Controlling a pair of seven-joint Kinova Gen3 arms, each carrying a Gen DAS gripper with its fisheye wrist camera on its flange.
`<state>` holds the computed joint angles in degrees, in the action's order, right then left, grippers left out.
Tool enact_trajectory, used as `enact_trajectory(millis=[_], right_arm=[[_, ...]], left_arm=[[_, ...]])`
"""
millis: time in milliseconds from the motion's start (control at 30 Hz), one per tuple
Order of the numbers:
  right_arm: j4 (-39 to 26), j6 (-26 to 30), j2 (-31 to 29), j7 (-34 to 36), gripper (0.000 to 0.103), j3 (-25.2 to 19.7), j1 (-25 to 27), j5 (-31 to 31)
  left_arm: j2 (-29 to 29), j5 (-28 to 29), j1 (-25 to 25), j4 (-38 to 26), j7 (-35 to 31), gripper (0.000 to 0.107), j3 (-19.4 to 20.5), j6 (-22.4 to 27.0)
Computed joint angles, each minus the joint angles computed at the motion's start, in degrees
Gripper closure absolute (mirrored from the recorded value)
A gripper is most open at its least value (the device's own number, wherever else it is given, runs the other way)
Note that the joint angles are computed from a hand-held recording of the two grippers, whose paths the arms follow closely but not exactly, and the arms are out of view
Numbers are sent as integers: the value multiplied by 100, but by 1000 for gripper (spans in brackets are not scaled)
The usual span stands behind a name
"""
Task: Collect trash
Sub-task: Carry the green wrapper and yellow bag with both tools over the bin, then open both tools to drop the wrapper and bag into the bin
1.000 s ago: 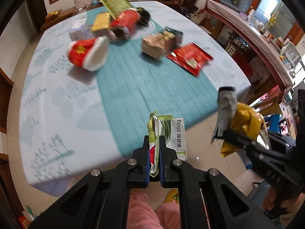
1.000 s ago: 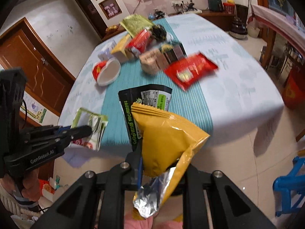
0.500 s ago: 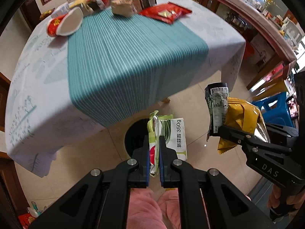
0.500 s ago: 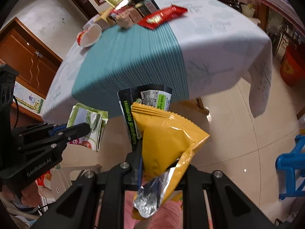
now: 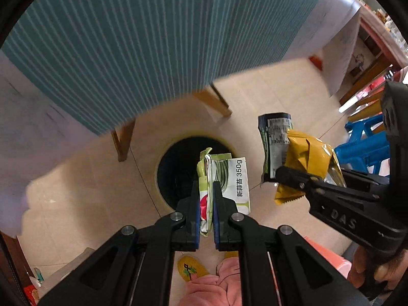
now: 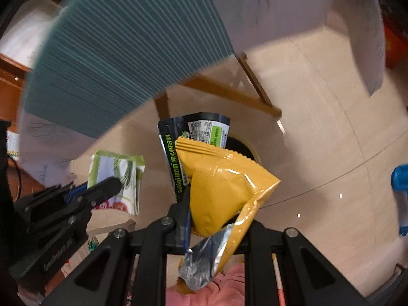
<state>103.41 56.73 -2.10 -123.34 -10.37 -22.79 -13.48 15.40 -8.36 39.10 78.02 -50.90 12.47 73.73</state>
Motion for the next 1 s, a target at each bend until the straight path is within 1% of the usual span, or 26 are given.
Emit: enact_trajectory(millis=[67,167,300,400,467,633,700,733,767,800,833,867,900,967,1000], right_arm=[[285,-350,181,-32,86,-15,-15,-53],[557,-730,468,-62,86,-36,-72,-59],[740,-1081,803,-6,86,-68,-172,-79],[884,-1330,980,91,86,-84,-221,-116],[932,-1469,1114,175,85,-98,-246,-137],[910,-1695,1448,359,85,-125,-299,-158],[916,-1750,1504,345,85,-137,-358,-137],[885,-1780,1579,372,85,-143,-372,-134],[856,-1808,1650,408,84,-146,-374,-134],[825,-1824,1708,438,82,-152,-378,-140],[801,-1842,1765,469,81,-161,-381,-153],[774,-1856,1820,460,81,-152,-402,-136],[764,-1893,1861,466,80,-148,-403,-140],[734,-1929,1948,550,78,-161,-335,-221],[737,-1966,1982,624,77,-185,-280,-294]], left_arm=[[77,45,-33,267,-25,102,-8,-254],[188,77,-55,665,5,102,-39,-663],[250,232,-163,1166,28,102,-72,-1216],[351,187,-118,1291,66,102,-114,-1377],[459,167,-174,1235,23,101,-122,-1425],[528,228,-265,1574,-39,101,-172,-1745],[595,153,-210,1532,-11,97,-188,-1744],[632,126,-215,1491,-51,92,-193,-1745],[648,82,-195,1504,-56,82,-208,-1769],[657,42,-177,1499,-58,75,-223,-1766],[670,-7,-146,1488,-12,63,-247,-1745],[684,-133,-62,1481,127,57,-313,-1715],[678,-191,-48,1498,204,54,-346,-1722],[622,-227,-92,1559,299,36,-381,-1740],[576,-250,-117,1606,352,32,-397,-1770]])
